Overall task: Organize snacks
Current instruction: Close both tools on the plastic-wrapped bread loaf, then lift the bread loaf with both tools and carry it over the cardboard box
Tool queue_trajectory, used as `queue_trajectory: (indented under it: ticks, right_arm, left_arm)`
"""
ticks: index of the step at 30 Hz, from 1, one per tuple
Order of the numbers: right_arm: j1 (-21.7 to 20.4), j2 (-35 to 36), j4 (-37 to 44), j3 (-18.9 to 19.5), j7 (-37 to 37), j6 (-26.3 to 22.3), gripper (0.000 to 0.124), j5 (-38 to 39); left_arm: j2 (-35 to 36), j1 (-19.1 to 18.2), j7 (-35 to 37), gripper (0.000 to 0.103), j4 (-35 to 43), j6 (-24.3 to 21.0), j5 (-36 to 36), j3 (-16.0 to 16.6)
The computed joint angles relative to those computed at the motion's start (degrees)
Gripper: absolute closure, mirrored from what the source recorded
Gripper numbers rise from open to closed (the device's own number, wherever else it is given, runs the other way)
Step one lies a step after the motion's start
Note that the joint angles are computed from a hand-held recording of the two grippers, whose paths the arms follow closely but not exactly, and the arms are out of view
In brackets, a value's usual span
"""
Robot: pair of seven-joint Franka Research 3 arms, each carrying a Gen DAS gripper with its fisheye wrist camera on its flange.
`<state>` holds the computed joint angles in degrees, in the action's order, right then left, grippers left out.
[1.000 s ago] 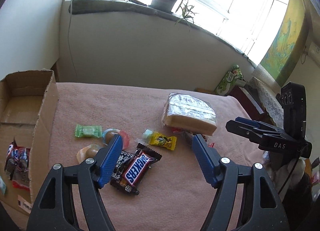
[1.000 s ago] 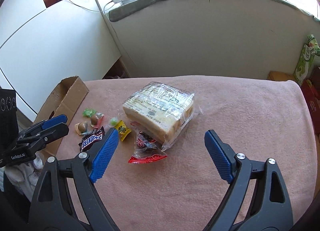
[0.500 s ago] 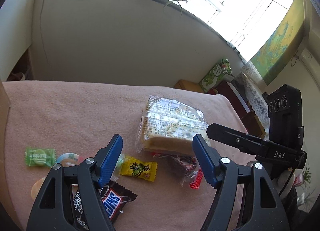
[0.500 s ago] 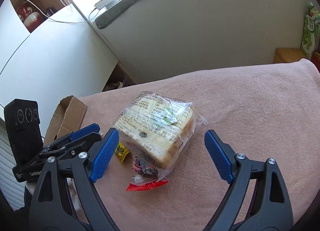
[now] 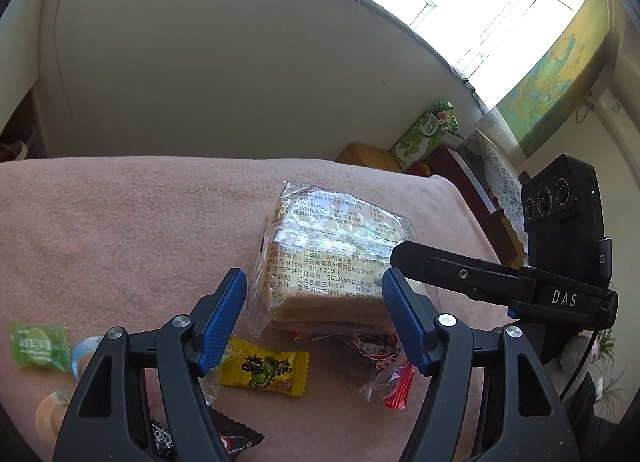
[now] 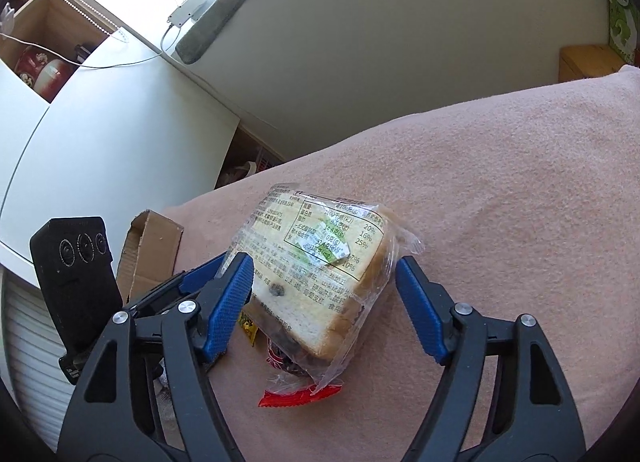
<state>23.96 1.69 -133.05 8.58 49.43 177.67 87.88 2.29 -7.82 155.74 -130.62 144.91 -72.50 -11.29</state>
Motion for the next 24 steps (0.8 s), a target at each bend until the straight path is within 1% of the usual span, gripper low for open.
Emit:
queue_trajectory:
  ticks: [1, 4, 5, 8, 11, 16, 24]
  right_arm:
    - [-0.06, -0.02, -0.34, -0.10, 1.56, -0.31, 0.055, -1.71]
    - [-0.37, 0.23, -0.47, -0.27, 2.41, -1.48, 0.063, -2.73]
    - [-0.46, 0.20, -0.46, -0.26, 1.73, -1.59, 0.064, -2.00]
    - [-0.51, -0.12, -0.61, -0.21, -0.04, -1.88, 0.066, -0.27]
    - [-0.25, -0.41, -0.80, -0.09, -0.16, -1.58, 0.067, -0.27]
    - [0.31, -1.47, -1.24, 0.07, -0.64, -0.83, 0.067, 0.17]
    - [2.01, -3.92, -2.60, 0.35, 2.65, 1.75, 0.067, -4.26]
  left_arm:
    - [-0.02, -0.02, 0.34, 0.039, -0.09, 0.22, -0.20, -0.04]
    - [-0.48, -0.25, 1.45, 0.041, -0.45, 1.02, -0.74, -0.18]
    - [-0.54, -0.41, 1.78, 0.043, -0.45, 1.21, -0.90, -0.26]
    - [-1.52, -0.96, 3.92, 0.044, -1.28, 2.70, -1.66, -0.40]
    - [-2.19, -1.63, 4.82, 0.044, -1.81, 3.98, -1.88, -0.36]
    - [-3.65, -2.14, 6.15, 0.044, -2.67, 4.16, -3.17, 0.21]
    - [-7.92, -1.92, 9.06, 0.044, -5.31, 2.00, -4.92, 2.49]
